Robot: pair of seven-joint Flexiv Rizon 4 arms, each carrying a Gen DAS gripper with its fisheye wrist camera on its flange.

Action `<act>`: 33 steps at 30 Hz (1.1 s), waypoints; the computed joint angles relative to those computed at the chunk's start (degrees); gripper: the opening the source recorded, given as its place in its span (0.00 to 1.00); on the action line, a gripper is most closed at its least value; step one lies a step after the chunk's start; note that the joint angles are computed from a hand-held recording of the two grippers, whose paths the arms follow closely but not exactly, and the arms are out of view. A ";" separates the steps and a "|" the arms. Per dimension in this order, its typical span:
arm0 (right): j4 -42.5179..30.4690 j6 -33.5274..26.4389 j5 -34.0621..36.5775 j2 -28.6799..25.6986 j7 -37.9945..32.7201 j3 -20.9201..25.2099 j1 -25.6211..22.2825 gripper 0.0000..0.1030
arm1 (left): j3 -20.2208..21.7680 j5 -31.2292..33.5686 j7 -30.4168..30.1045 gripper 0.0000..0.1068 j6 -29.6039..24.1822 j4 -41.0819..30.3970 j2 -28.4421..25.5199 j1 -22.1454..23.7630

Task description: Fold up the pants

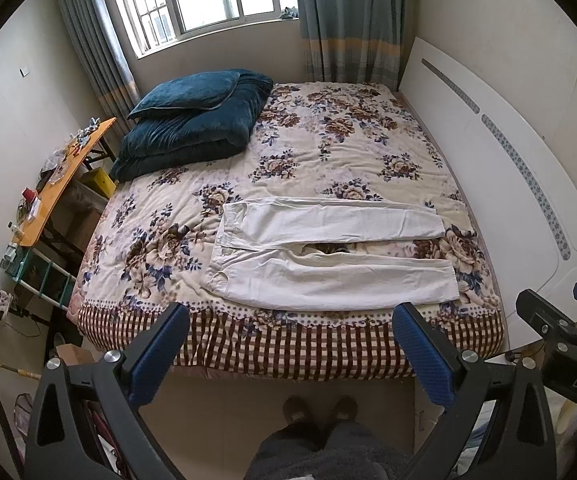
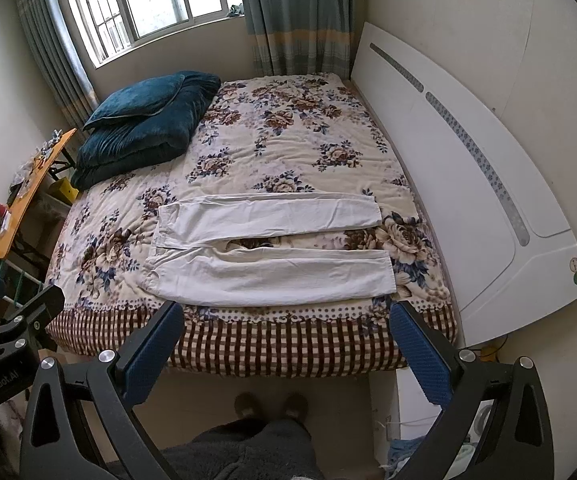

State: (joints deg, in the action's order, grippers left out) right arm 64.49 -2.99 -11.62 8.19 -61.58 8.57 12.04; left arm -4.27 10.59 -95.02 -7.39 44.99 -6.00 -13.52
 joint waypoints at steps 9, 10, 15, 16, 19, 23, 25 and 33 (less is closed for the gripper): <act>0.39 0.04 0.74 0.31 -0.07 -0.02 -0.06 1.00 | -0.05 0.30 -0.74 0.96 0.61 1.18 0.47 -0.06; 0.56 0.17 0.98 0.37 -0.04 -0.07 -0.10 1.00 | 0.12 0.60 -0.93 0.96 1.46 1.93 0.70 -0.04; 4.78 5.71 3.19 0.53 0.79 -0.59 -0.86 1.00 | 1.18 5.50 -3.08 0.96 7.73 5.68 0.87 0.55; 5.23 6.55 3.99 -0.08 0.94 -0.74 -0.82 1.00 | 1.49 6.98 -3.46 0.96 8.75 6.20 0.64 0.87; 4.75 7.85 6.40 -3.66 0.80 -1.50 -0.35 1.00 | 2.83 9.73 -4.42 0.96 11.38 7.41 -0.94 2.59; 3.07 10.06 7.92 -10.13 1.38 -1.77 0.82 1.00 | 4.56 10.38 -3.81 0.96 12.65 7.11 -5.04 5.14; 1.29 10.99 7.56 -14.26 1.69 -1.81 1.84 1.00 | 5.53 9.54 -2.59 0.96 12.84 6.48 -7.69 6.63; -21.75 5.18 6.33 -38.64 2.73 -3.31 7.61 1.00 | 8.12 3.10 3.81 0.96 10.34 -3.37 -22.43 12.81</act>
